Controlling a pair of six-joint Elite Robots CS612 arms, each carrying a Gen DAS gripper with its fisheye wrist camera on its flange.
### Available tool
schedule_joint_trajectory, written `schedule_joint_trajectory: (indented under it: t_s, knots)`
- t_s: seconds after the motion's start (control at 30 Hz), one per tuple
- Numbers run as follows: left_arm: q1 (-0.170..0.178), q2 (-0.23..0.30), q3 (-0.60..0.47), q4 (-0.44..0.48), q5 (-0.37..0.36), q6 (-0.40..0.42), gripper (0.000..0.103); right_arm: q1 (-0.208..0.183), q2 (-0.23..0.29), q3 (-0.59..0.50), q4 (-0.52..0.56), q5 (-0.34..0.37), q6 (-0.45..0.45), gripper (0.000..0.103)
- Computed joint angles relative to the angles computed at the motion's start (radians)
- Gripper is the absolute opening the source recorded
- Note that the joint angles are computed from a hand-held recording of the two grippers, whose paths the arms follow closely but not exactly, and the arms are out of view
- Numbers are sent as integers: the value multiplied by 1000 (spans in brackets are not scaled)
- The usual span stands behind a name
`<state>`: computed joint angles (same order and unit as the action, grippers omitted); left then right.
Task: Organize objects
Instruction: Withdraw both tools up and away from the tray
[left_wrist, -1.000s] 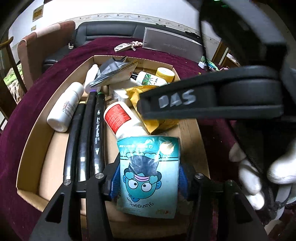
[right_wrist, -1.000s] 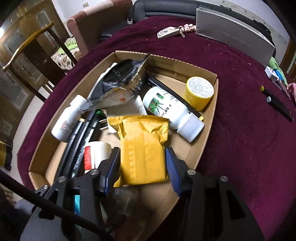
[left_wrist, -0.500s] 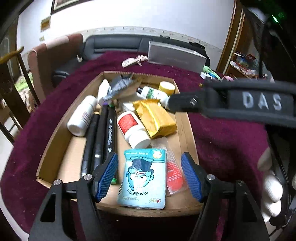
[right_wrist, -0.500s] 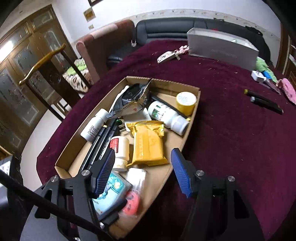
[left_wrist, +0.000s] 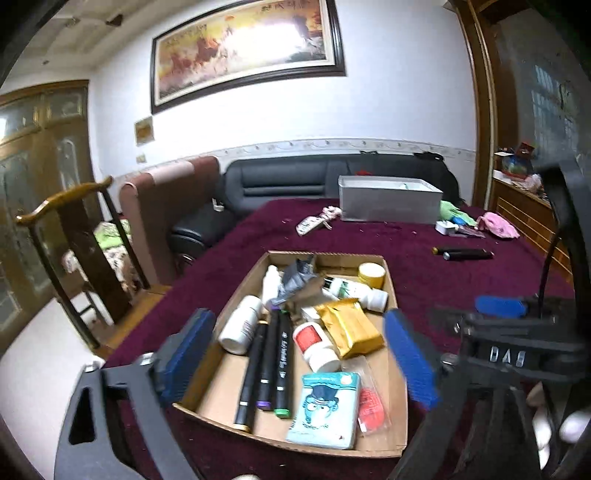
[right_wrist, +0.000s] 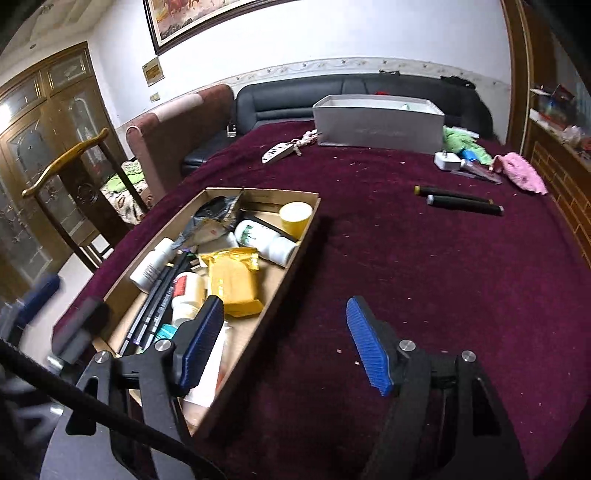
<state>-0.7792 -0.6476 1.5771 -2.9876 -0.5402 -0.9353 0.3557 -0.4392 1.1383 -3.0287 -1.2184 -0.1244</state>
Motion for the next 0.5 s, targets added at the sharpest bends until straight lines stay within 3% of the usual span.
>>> schedule_joint_trajectory:
  t_s: [0.2,0.5]
  knots:
    - [-5,-18,5,91,13,-96,100,-1,-5,30,-36,-28,-26,69]
    - [10,-26,-1,188,-63,-207,100,11,-16,93,-141,-110,-104,70]
